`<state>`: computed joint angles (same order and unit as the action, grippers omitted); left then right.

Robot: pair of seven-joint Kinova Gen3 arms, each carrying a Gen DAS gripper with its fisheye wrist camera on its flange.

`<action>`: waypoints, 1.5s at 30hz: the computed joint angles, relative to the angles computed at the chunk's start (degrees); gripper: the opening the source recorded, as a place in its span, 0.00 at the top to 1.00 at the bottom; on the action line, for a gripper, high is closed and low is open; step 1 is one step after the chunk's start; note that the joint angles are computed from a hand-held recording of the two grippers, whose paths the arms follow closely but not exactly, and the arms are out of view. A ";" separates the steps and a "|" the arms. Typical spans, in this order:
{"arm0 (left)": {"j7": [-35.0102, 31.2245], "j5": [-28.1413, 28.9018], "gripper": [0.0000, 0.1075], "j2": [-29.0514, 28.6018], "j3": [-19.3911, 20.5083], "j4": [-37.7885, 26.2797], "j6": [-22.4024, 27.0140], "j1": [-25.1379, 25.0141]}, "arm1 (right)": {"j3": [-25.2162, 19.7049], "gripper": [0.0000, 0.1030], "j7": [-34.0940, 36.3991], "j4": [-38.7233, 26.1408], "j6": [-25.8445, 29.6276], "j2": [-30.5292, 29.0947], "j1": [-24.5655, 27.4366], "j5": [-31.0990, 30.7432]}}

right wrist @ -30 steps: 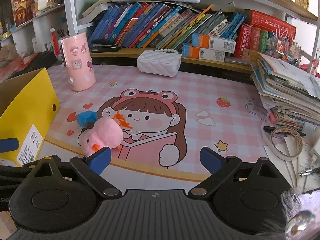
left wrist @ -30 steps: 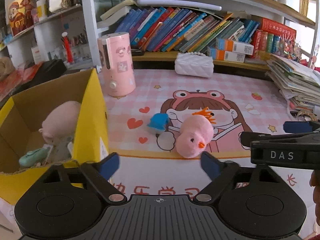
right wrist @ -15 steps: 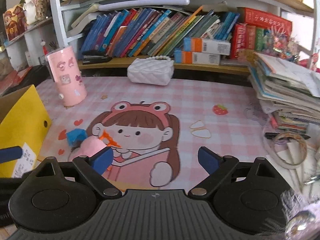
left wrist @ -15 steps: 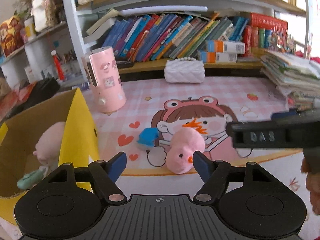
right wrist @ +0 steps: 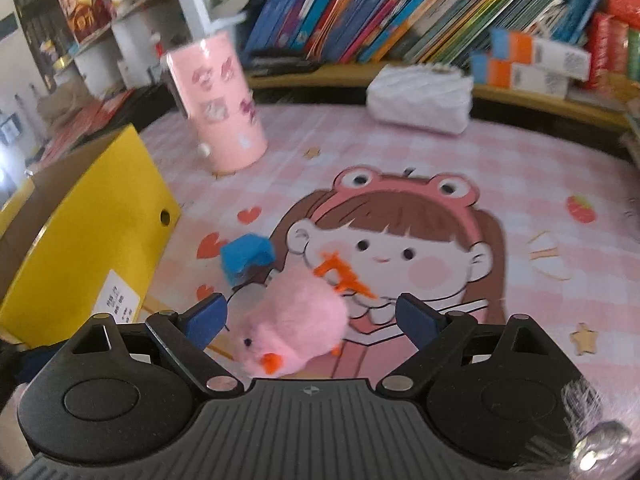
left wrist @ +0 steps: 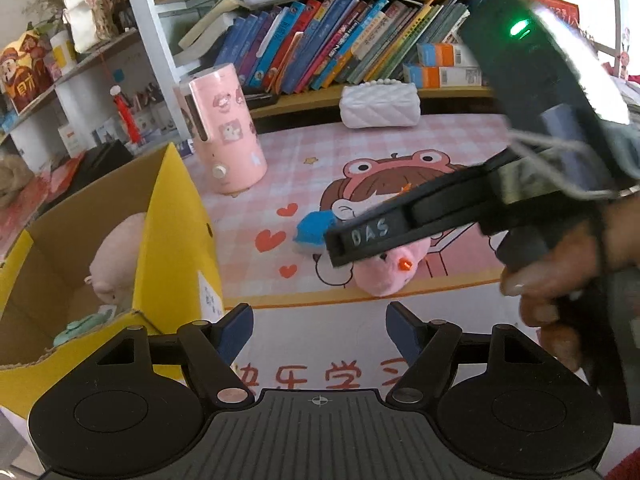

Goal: Organize objects
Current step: 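Grasp the pink plush chick with the right tool while the left tool grasps the blue block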

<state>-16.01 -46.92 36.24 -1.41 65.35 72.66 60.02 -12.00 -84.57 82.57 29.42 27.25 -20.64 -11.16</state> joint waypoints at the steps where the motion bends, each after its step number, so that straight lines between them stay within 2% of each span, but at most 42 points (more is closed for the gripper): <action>1: 0.29 -0.01 0.31 -0.07 -0.07 0.10 0.13 0.10 | 0.62 0.11 -0.63 -1.46 1.89 0.86 -0.77 0.71; 3: 0.79 -0.25 0.31 -0.16 -0.17 0.23 0.34 0.27 | 0.63 0.16 -0.66 -2.30 3.06 1.62 -0.61 0.51; 4: 0.92 -0.44 0.31 -0.14 -0.19 0.18 0.38 0.35 | -0.64 0.22 0.55 -2.53 3.45 1.99 0.70 -0.64; 6: 0.91 -0.86 0.31 -0.12 -0.11 0.16 -0.02 0.41 | -3.21 0.40 3.94 -2.71 4.08 2.58 3.41 -3.49; 9: 0.64 -2.05 0.31 -0.02 -0.26 0.17 -0.81 0.82 | -1.47 0.41 4.14 -1.19 2.78 1.00 2.32 -3.05; 13: 0.64 -3.12 0.31 0.39 -0.53 -0.21 -2.14 0.94 | -1.80 0.41 5.21 5.44 -5.54 -3.44 4.71 -4.89; 15: 0.61 -3.21 0.31 0.70 -0.66 -0.59 -3.24 0.61 | 0.50 0.41 2.78 7.96 -8.25 -5.58 3.94 -3.73; 19: 0.50 -2.09 0.31 1.76 -1.06 -2.02 -5.33 -0.67 | 4.98 0.41 -3.58 11.25 -10.25 -8.47 2.07 0.39; 24: 1.54 -0.39 0.33 3.80 -2.65 -4.25 -6.22 -2.26 | 6.40 0.41 -7.33 14.45 -10.21 -10.79 2.00 4.96; 31: 4.97 3.37 0.34 6.94 -4.70 -8.12 -4.90 -5.22 | 3.65 0.41 -5.93 16.33 -8.08 -12.05 5.26 4.45; 37: 4.36 5.25 0.43 9.54 -5.50 -11.05 -4.77 -7.41 | 2.82 0.41 -3.56 15.30 -7.19 -11.32 6.03 3.35; 45: 2.26 7.51 0.60 11.74 -6.32 -13.65 -5.39 -8.85 | 3.05 0.41 -2.73 14.53 -5.91 -10.90 6.00 2.22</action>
<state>-13.75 -39.41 47.98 -7.73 51.71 67.27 51.17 -8.96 -87.30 97.10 23.52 16.35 -14.63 -8.94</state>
